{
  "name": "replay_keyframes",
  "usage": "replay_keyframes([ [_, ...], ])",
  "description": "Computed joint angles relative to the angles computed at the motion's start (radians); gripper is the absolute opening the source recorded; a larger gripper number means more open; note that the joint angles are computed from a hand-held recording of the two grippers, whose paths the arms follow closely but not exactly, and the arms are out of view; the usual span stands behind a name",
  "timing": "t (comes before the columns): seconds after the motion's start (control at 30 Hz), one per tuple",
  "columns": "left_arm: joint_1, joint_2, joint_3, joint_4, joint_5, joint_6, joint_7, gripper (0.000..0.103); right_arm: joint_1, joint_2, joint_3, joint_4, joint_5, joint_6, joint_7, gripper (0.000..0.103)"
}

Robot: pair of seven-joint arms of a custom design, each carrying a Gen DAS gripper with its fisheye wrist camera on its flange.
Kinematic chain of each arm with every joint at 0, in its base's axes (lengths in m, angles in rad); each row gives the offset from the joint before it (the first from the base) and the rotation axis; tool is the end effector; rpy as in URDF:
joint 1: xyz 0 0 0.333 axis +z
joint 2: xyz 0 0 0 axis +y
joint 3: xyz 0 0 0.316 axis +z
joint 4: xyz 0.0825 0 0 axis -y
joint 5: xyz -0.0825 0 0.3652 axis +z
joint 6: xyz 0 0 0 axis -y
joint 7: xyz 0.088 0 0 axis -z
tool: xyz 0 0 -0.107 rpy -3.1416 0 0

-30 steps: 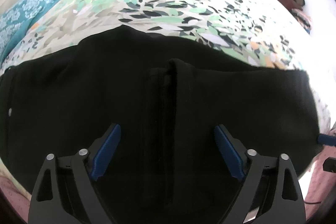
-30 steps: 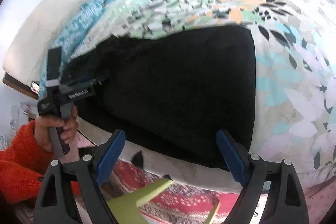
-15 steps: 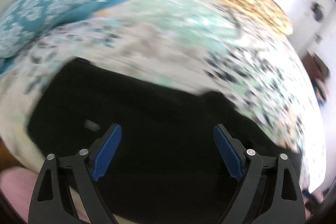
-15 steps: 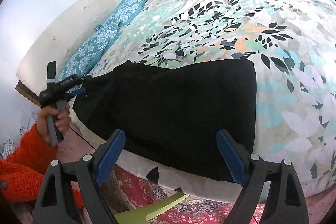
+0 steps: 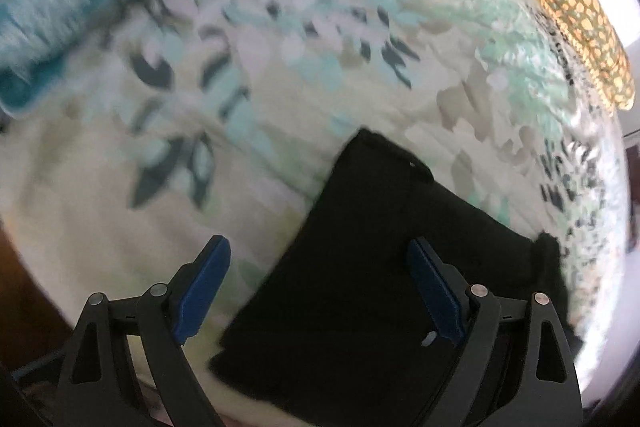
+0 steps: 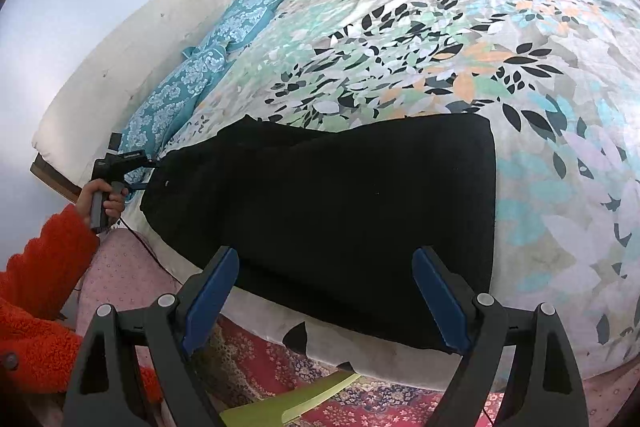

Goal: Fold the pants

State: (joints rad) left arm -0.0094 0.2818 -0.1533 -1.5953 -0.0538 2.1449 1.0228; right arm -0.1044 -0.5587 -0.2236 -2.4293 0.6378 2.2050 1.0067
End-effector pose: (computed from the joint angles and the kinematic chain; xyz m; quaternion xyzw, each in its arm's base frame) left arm 0.6456 -0.0970 0.5043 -0.8305 0.5386 -0.1413 0.0153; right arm 0.3798 -0.1204 0.5463 -0.6395 0.6774 -0.0187 0.3631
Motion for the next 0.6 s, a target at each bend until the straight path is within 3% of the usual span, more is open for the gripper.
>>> replay_keyframes([
  [0.1,0.019,0.02,-0.009,-0.014,-0.071,0.017,0.016,0.103,-0.001,-0.002,0.005,-0.001,-0.006,-0.002,0.004,0.088],
  [0.2,0.029,0.02,-0.011,-0.038,-0.106,0.039,0.012,0.103,0.0,-0.007,0.006,-0.003,-0.009,-0.001,0.003,0.088],
  [0.3,0.014,0.024,-0.006,-0.033,-0.067,0.038,-0.002,0.103,0.001,-0.006,0.006,-0.003,-0.008,-0.001,0.009,0.088],
  [0.4,0.008,0.044,-0.009,0.005,-0.048,-0.009,-0.001,0.101,0.0,0.0,0.005,0.0,-0.008,-0.003,0.016,0.088],
  [0.47,0.007,0.022,-0.026,-0.016,-0.053,0.039,0.065,0.061,0.003,-0.003,0.002,-0.001,0.0,-0.001,0.013,0.088],
  [0.5,-0.012,0.019,-0.019,-0.008,-0.006,0.033,0.057,0.054,0.004,-0.004,0.001,-0.003,0.003,0.0,0.009,0.088],
  [0.57,-0.049,0.008,-0.008,-0.001,0.086,0.017,0.034,0.022,0.007,-0.007,-0.004,-0.004,0.009,-0.002,0.0,0.088],
  [0.6,-0.059,-0.008,-0.004,-0.014,0.113,0.024,0.015,0.019,0.007,-0.006,-0.006,-0.003,0.011,-0.003,-0.003,0.088],
])
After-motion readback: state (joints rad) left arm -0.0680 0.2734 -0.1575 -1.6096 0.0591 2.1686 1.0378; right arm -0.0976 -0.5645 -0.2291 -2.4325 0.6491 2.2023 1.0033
